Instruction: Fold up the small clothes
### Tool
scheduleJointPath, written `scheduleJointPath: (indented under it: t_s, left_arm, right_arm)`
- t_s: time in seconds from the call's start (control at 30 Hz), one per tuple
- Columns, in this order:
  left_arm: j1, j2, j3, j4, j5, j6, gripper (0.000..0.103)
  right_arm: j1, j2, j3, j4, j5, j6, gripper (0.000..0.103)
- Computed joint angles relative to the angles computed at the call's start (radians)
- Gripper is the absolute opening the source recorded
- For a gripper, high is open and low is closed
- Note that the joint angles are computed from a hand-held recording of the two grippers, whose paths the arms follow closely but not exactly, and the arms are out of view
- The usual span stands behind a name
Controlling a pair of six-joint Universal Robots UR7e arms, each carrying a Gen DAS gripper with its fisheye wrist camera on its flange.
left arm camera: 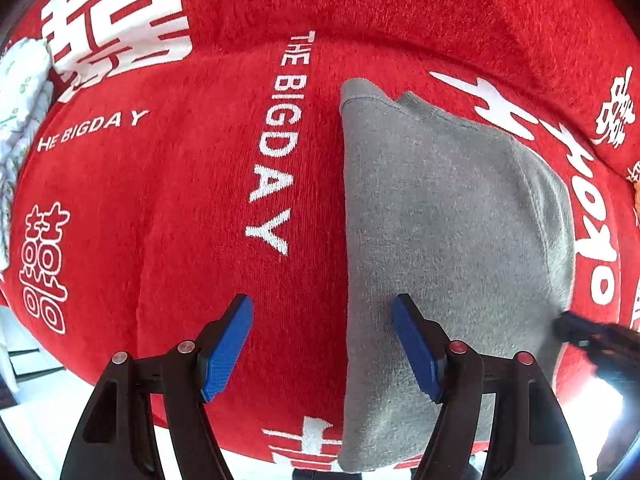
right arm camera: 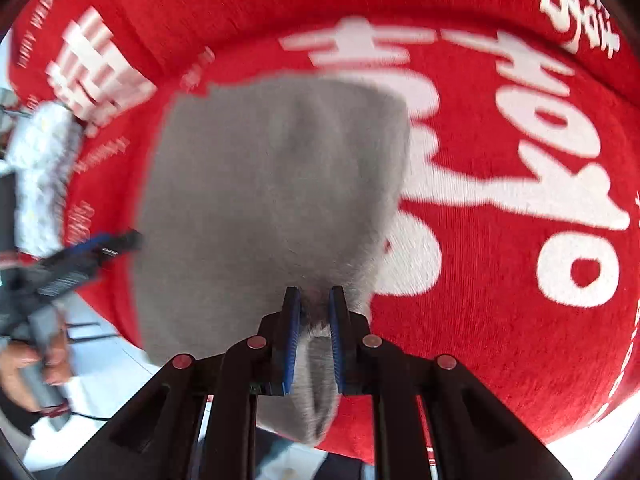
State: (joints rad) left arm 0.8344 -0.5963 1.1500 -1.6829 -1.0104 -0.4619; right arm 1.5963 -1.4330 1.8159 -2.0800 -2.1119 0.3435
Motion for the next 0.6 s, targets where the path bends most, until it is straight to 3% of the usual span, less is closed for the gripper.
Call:
scheduleJointPath:
  t_s: [0.07,0.2,0.43,0.53,0.6]
  left_arm:
    - [-0.001,0.001,-0.001,0.000,0.003,0.002,0.073]
    - [-0.006,-0.001,0.007,-0.003,0.014,0.004,0.073]
    - [-0.014,-0.015,0.003,0.052,-0.001,-0.043,0.073]
    - [-0.021,-0.041,0.039,0.063,-0.013,-0.037,0.073]
    - [-0.024,-0.057,0.064,0.088,-0.015,-0.034,0.073]
  right_arm:
    - [-0.019,-0.004,0.015,-0.031,0.013,-0.010,0.014]
    - [-0.008,0.013,-0.021,0.034,-0.006,0.002,0.015]
    - [0.004,0.039,-0.062,0.098,-0.015,0.105,0.015]
    - [0.019,0.041,-0.069,0.110,-0.021,0.132,0.022]
    - [0.028,0.030,-0.063,0.127,-0.014,0.159,0.040]
